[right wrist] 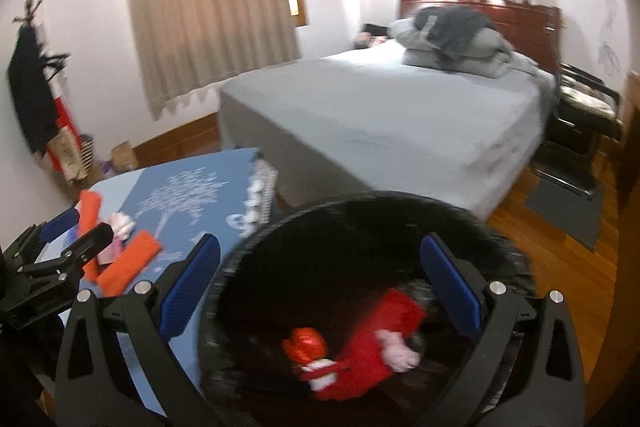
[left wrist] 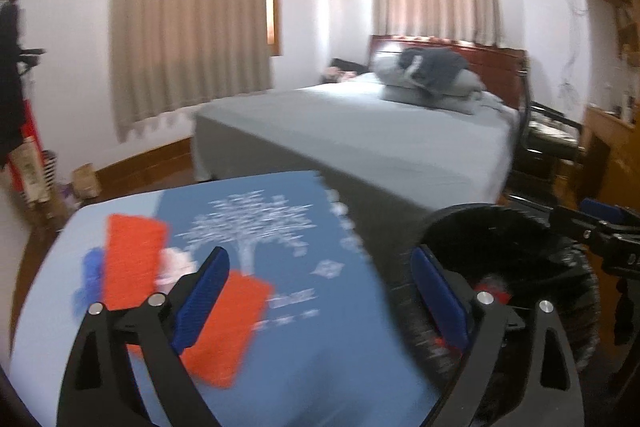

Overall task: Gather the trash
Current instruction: 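Grasp an orange foam net with the left tool while the right tool grasps another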

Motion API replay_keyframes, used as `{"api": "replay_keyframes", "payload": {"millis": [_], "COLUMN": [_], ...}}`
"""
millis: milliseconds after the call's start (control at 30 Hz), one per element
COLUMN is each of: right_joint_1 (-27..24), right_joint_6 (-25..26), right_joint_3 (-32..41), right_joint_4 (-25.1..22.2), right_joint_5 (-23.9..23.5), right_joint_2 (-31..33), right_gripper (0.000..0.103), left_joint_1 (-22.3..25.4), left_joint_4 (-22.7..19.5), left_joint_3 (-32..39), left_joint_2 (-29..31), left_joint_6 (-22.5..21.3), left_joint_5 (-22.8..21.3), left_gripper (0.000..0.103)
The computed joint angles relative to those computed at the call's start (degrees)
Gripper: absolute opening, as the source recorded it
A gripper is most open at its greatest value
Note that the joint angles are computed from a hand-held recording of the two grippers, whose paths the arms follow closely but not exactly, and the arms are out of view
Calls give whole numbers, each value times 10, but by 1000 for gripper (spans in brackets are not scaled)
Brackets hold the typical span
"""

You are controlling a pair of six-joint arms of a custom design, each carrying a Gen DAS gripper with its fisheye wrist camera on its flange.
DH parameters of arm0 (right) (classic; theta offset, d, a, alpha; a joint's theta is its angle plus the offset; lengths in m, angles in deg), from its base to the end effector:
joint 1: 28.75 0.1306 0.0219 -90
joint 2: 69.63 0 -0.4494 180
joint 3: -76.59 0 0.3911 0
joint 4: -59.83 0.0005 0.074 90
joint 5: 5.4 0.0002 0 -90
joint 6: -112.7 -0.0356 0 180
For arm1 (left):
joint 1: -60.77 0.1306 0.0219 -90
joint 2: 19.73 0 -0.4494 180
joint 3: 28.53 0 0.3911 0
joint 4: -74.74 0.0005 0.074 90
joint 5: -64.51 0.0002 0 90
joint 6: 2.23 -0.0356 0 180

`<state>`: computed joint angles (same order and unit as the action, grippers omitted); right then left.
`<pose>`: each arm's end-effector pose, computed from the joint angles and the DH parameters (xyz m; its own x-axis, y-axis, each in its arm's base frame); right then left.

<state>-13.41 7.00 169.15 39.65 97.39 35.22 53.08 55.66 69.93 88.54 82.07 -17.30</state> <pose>0.5913 0.1535 0.4232 -0.5195 0.1311 -0.8444 0.0651 0.9914 0.1139 0.6372 -0.0917 0.4378 -0.4510 0.1601 -0.8781 0.3023 0.9530 0.0185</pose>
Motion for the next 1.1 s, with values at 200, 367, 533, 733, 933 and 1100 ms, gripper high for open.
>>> {"api": "replay_keyframes", "payload": {"millis": [200, 367, 533, 733, 933, 1100], "right_joint_1": [32, 58, 74, 90, 96, 101], "right_joint_6": [6, 16, 15, 13, 10, 9], "right_joint_3": [73, 137, 194, 265, 325, 366], "right_joint_4": [-26, -51, -81, -125, -169, -206], "right_joint_5": [-33, -37, -41, -41, -44, -53], "right_joint_2": [51, 96, 142, 202, 252, 282], "right_gripper": [98, 98, 98, 97, 97, 85], "left_joint_1": [38, 65, 85, 99, 106, 113], "left_joint_4": [13, 19, 19, 15, 18, 24], "left_joint_3": [-17, -25, -22, -10, -9, -9], "left_joint_2": [-3, 0, 11, 31, 40, 43], "left_joint_6": [-3, 2, 7, 12, 19, 21], "left_joint_5": [-45, -68, -84, -96, -104, -103], "left_gripper": [90, 90, 90, 90, 90, 90]}}
